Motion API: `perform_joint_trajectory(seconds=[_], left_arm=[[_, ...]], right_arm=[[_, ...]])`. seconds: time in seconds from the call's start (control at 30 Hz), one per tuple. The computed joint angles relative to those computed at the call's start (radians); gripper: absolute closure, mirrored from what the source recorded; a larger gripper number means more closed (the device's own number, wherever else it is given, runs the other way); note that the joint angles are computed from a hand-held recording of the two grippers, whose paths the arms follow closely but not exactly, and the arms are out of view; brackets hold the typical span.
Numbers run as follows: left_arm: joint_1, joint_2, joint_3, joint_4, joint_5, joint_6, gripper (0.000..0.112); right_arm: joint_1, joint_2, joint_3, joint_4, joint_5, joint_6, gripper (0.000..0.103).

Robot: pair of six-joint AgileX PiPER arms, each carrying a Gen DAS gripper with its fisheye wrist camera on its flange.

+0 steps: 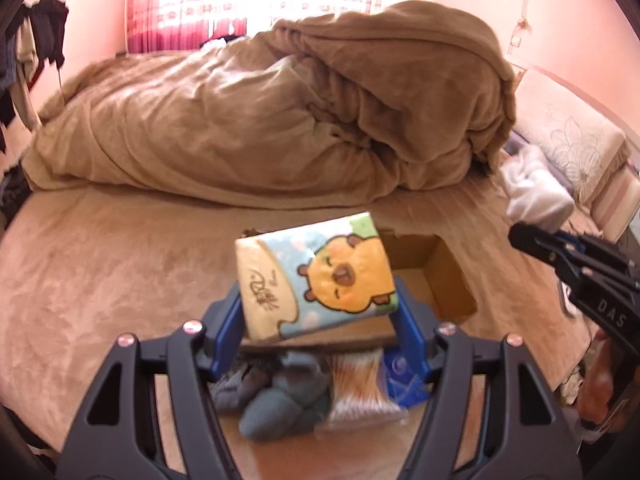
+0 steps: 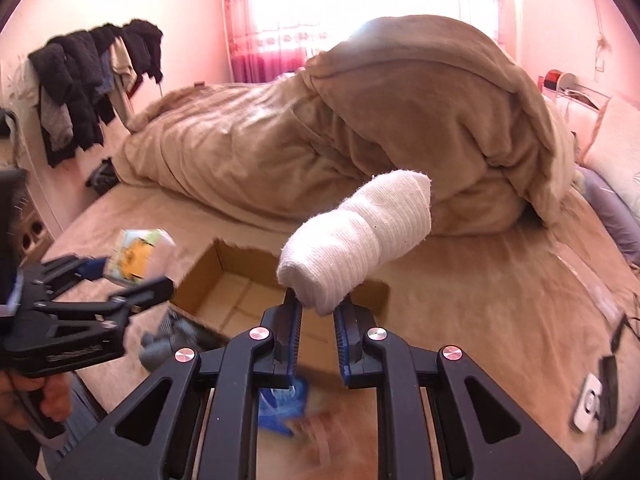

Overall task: Organize objects
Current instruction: 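Carry both items over the box and open both tools to drop them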

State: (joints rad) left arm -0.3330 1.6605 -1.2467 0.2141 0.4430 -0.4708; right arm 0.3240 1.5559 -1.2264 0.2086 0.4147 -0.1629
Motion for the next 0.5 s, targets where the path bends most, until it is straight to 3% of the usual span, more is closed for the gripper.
perform_joint_trajectory(seconds=[0.17,0.3,0.5], left_arm=[[0.062,0.13,-0.085,-0.249,-0.037,0.244,0.045],[0.074,0.247,-0.195,-0.377,0.018,0.373,0.045],[0.034,0.366,-0.301,-0.345,0.075,0.359,0.044]], right_arm=[[-0.036,0.133,-0.082,0.149,-0.002,-0.135,0.086],[-0.033,0.226,-0.134,0.183,0.013,-0.189,0.086],[-0.053,0.306,-0.166,0.26,0.062,-0.246,0.084]])
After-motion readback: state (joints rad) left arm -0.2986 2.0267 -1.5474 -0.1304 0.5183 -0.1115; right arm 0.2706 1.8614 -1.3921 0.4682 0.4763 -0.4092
